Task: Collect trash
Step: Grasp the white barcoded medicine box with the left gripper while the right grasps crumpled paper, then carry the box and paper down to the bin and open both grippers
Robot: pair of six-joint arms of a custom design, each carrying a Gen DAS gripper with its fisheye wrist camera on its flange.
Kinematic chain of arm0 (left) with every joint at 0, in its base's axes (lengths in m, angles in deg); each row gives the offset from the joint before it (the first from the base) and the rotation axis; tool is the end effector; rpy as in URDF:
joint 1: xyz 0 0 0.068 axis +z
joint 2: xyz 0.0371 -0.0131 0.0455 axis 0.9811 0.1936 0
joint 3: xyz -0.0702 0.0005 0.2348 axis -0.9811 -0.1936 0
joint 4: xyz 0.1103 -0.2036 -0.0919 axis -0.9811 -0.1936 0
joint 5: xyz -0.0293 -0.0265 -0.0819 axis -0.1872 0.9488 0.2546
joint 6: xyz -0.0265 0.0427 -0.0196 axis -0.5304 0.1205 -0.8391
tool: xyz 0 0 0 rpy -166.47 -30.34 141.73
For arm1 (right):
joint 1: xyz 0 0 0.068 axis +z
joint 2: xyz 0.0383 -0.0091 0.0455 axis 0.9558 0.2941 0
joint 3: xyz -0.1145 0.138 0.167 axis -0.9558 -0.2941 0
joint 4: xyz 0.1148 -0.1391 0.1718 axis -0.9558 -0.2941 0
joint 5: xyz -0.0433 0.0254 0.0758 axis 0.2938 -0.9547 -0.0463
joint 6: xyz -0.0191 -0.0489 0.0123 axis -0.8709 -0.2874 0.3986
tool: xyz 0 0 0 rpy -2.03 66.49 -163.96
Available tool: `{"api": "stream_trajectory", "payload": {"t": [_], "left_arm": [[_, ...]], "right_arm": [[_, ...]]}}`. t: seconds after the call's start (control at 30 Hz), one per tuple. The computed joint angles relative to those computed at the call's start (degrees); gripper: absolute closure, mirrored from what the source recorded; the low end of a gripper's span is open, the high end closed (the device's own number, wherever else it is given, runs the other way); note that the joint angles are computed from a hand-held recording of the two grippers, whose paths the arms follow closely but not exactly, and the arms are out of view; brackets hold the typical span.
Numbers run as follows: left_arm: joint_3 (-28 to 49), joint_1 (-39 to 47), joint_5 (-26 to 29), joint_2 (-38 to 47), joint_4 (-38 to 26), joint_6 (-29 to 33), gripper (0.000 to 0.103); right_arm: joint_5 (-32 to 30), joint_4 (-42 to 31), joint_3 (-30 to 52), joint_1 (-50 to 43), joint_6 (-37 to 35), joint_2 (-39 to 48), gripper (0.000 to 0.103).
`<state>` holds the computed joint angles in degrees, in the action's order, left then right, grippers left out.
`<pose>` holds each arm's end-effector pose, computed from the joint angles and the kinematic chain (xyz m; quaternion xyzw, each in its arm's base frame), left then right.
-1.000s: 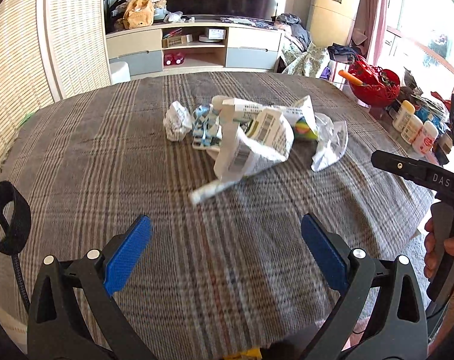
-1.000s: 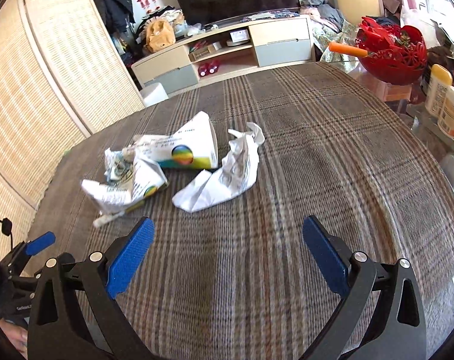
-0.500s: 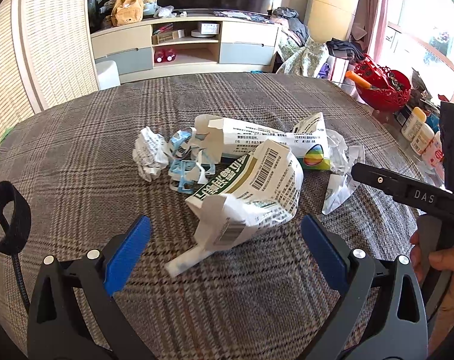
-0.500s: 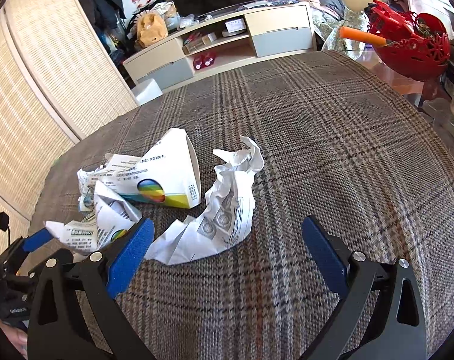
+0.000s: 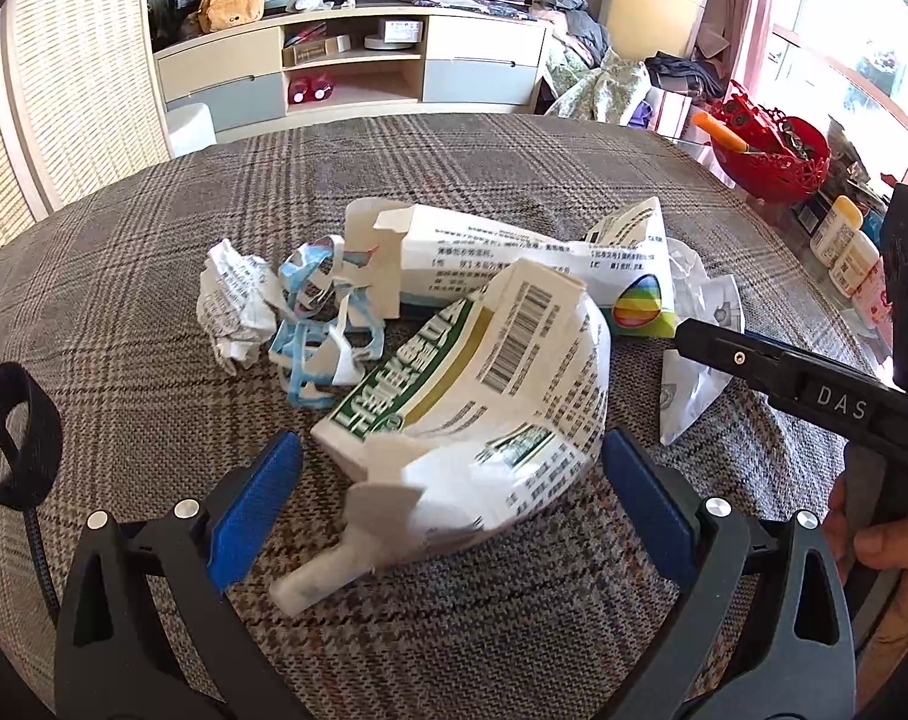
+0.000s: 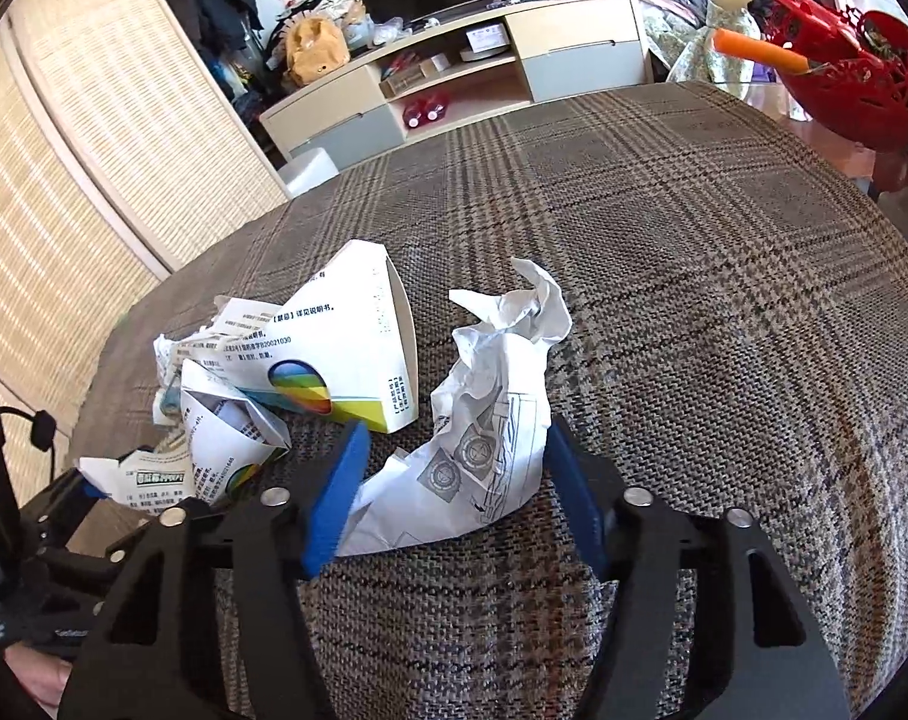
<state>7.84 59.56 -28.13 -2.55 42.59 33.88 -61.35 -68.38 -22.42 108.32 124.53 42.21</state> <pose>0.2804 -0.0992 0.2108 0.1105 0.9383 -0.0863 0.3161 0.2566 0.1786 0.1931 0.0259 0.9250 0.1878 0.3294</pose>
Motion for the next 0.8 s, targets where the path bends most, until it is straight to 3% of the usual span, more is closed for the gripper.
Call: {"api": "stream_trajectory", "payload": {"t": [0.1,0.23,0.4,0.47,0.67,0.73,0.8], "left_arm": [[0.4,-1.1,-0.2,0.5,0.7,0.2,0.014],[1.1,-2.5,0.0,0.9,0.6,0.4,0.024],[0.2,-4.3,-1.8,0.5,1.7,0.6,0.025],[-0.2,-4.5,-1.4,-0.3,1.8,0.4,0.036],[-0.9,-5.6,-2.9,-2.5,1.3,-0.6,0.039],[-1.6,-5.7,-2.6,-3.6,1.0,-0.8,0.052],[-1.8,-5.9,-2.8,-4.5,0.2,-1.3,0.053]], "right_arm": [[-0.9,1.5,-1.2,0.0,0.0,-0.2,0.071],[-1.9,2.9,-2.5,0.2,-0.3,-0.9,0.084],[-1.0,3.2,-4.0,1.2,-0.4,-2.7,0.087],[-0.4,2.8,-5.0,1.3,-0.7,-4.5,0.088],[0.0,2.4,-6.3,1.2,-1.2,-7.6,0.090],[0.3,2.3,-7.4,1.6,-1.0,-9.3,0.090],[0.8,1.6,-8.1,2.3,-0.7,-11.1,0.090]]}}
